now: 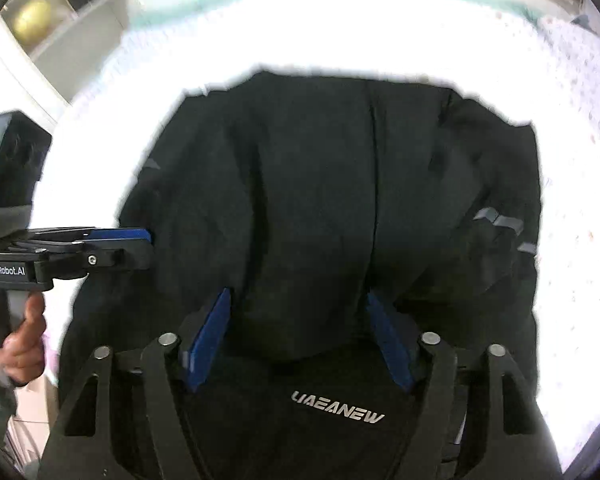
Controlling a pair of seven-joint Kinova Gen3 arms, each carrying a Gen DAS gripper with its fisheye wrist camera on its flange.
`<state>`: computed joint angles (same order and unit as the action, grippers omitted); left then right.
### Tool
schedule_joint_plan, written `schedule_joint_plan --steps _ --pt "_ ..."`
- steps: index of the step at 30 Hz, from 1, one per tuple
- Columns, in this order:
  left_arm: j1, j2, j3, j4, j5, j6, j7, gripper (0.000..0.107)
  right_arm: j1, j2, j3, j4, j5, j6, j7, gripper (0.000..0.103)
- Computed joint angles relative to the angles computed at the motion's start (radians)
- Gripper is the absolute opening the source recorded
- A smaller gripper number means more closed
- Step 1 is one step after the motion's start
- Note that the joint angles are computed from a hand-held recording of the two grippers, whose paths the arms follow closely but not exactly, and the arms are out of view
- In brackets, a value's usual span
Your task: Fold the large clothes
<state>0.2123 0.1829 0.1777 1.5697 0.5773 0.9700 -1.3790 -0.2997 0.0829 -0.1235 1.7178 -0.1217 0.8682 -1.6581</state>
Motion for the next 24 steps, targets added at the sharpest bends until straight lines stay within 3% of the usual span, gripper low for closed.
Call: schedule_joint_plan --steps 1,5,7,11,13,18,20,24 --pt "-0.012 0.014 0.011 0.022 0.024 -0.02 0.001 0.056 -0.014 0.044 -0.004 -0.012 0.021 0.022 -0.029 0.06" --pt "0.065 0.064 -0.044 0.028 -0.014 -0.004 0.065 0.055 -0.044 0.101 -0.001 0.013 0.082 -0.001 -0.082 0.062" --pt "0.036 0.03 -0.004 0.022 -0.045 0.007 0.062 0.055 -0.036 0.091 -0.002 0.004 0.061 0.026 -0.075 0.062" --pt "0.011 -0.096 -0.014 0.024 -0.101 0.074 0.042 0.055 0.034 0.014 0.008 0.033 -0.064 0.049 0.022 0.062" --pt "-0.005 -0.185 -0.059 0.048 -0.119 0.118 0.029 0.055 0.066 -0.061 0.018 0.068 -0.092 0.054 0.054 0.062" --pt "-0.141 -0.357 -0.2 0.178 -0.112 0.232 -0.022 0.055 0.101 -0.194 0.053 0.111 -0.01 0.137 -0.019 0.063" --pt "-0.187 -0.428 -0.223 0.23 -0.139 0.26 0.006 0.055 0.124 -0.252 0.067 0.137 0.005 0.168 -0.031 0.063" --pt "-0.244 -0.498 -0.303 0.322 -0.119 0.338 -0.007 0.055 0.183 -0.331 0.119 0.191 0.047 0.245 0.0 0.063"
